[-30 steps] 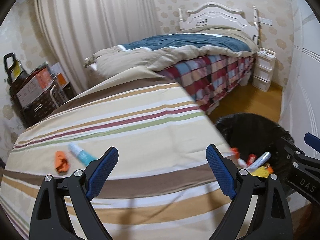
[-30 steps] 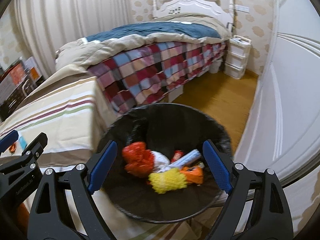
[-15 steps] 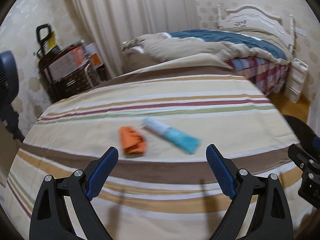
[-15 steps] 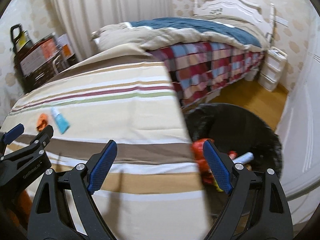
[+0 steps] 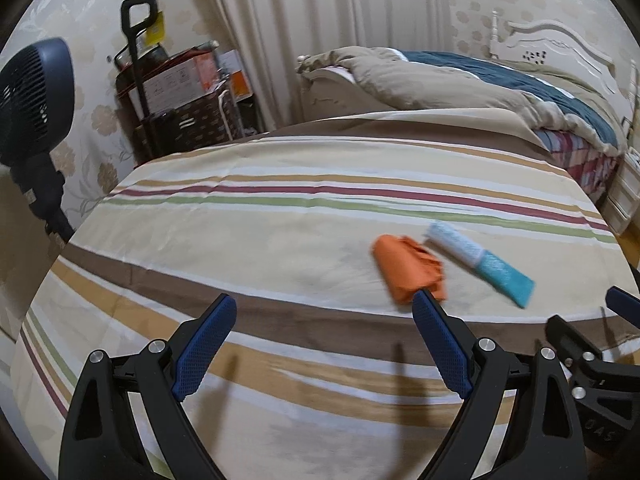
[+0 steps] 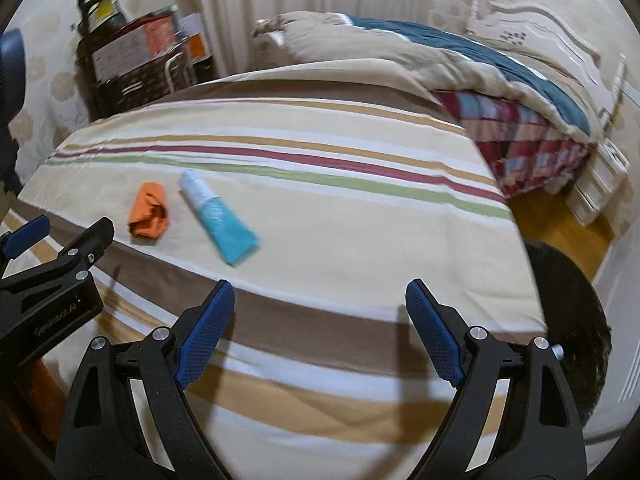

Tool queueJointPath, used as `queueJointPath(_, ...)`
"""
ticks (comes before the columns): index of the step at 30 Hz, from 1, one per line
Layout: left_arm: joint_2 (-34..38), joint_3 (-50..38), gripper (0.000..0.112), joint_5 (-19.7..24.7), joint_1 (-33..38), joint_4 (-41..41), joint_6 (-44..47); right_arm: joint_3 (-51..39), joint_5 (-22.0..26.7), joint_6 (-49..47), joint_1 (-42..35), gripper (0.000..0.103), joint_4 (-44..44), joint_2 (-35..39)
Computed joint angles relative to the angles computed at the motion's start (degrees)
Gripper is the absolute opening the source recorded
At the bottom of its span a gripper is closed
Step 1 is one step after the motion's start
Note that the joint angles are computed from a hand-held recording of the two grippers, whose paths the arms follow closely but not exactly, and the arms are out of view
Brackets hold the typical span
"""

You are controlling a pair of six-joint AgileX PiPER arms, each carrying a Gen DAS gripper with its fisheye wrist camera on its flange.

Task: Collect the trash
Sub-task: 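Move both tools back over the orange cloth and tube on the bed, then grasp the blue-white tube with the right tool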

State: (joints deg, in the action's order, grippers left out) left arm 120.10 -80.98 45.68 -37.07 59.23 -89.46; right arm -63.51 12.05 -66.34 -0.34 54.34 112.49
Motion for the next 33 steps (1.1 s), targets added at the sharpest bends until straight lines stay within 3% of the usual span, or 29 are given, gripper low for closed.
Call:
queueJointPath(8, -2.7, 4.5, 0.089, -1.6, 2.7, 0.6, -2.7, -6.2, 0.4, 18.2, 5.9, 0.082, -17.5, 3.6)
queueJointPath(12, -3.5, 6.0, 0.089, -2.9, 3.6, 0.6, -3.3, -11.0, 2.6, 27.2, 7.7, 0.070, -25.5, 6.4)
queueJointPath(13, -3.7, 6.1, 0.089, -3.3, 3.8, 0.5, -3.2, -12.1, 3.4, 28.0, 7.9, 0.062, -26.1, 7.0)
queueJointPath(21, -3.0, 5.2, 0.089, -3.2, 3.3, 0.5, -1.1, -12.2, 4.1, 21.0, 6.2, 0.022, -18.1, 7.0)
queueJointPath(33, 0.2, -0.9, 0.089, -3.1, 1.9, -2.0, 3.9, -8.2, 3.6, 12.3, -1.1, 0.021, -9.1, 4.8)
